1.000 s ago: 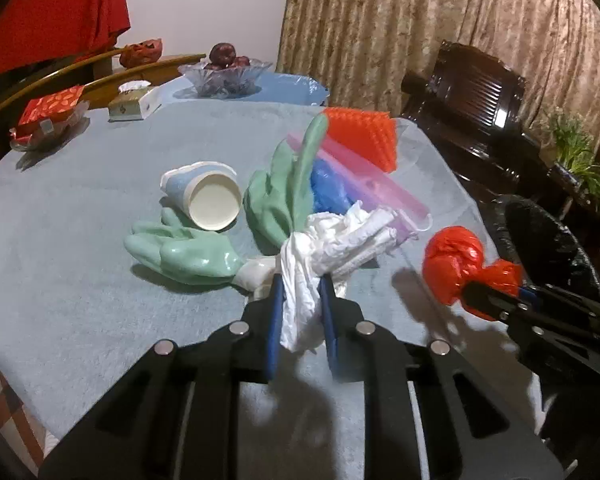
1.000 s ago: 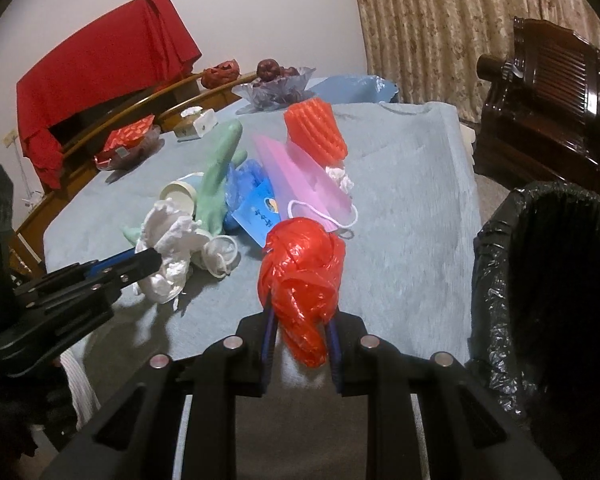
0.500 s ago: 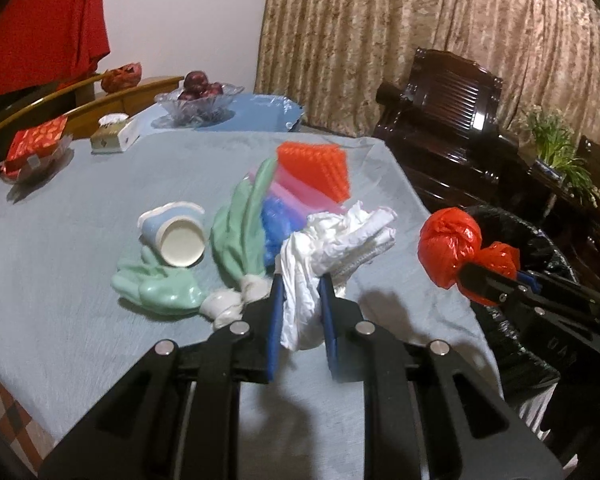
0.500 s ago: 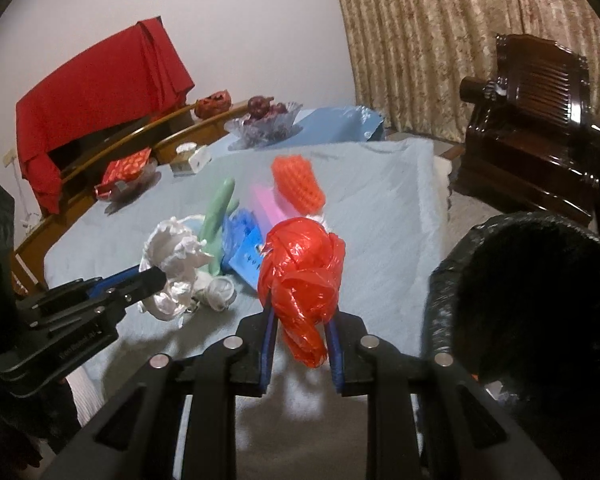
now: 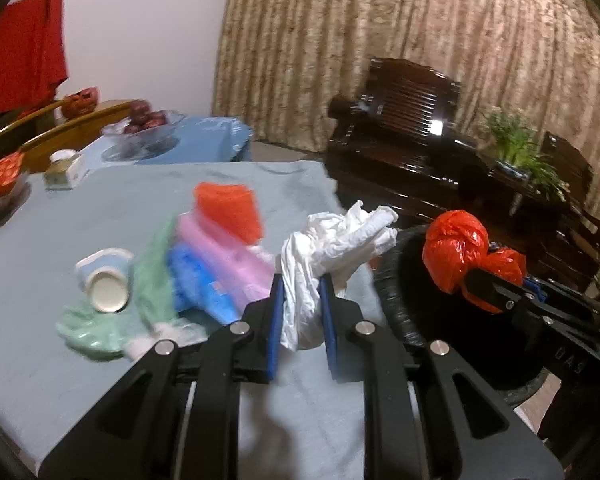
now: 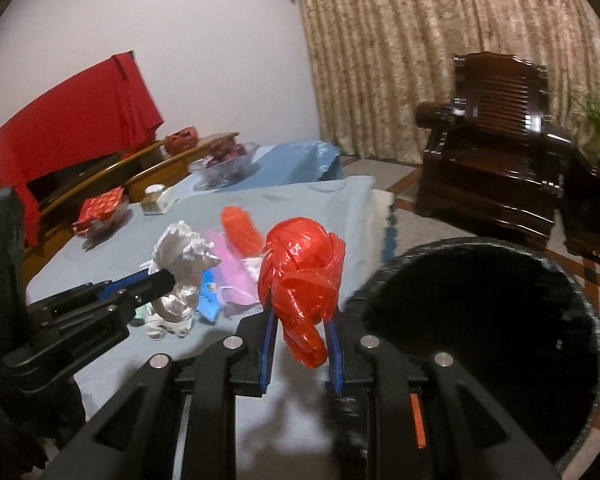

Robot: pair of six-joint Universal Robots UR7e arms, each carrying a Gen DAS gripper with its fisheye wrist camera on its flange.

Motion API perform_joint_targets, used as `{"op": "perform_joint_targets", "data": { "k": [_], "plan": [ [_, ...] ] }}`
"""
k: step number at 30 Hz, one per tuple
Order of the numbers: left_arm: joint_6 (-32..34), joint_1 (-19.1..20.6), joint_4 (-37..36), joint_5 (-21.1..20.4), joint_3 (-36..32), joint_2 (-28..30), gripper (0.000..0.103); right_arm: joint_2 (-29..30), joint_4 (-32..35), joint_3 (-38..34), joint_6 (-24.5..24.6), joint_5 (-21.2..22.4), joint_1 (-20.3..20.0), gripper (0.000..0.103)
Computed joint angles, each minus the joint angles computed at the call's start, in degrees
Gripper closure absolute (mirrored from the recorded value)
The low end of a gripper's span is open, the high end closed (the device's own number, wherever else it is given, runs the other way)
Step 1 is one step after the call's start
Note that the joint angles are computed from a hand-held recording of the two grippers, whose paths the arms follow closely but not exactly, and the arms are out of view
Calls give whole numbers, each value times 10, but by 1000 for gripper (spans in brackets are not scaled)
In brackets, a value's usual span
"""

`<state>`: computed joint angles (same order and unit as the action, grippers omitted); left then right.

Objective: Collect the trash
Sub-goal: 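Carry both bags over the black bin while both tools open to drop them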

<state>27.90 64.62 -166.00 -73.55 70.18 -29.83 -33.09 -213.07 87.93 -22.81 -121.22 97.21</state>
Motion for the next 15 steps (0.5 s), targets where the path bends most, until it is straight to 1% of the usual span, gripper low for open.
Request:
{"op": "perform_joint_targets", "data": {
  "k": [7,15],
  "plan": [
    [-2,-22,25,-33,-7,24,86,-33,-62,50,-2,-42,-13,81],
    [6,-45,54,-68,-26,60,86,-66,-112,103,14,-86,-38,81]
  ]
}}
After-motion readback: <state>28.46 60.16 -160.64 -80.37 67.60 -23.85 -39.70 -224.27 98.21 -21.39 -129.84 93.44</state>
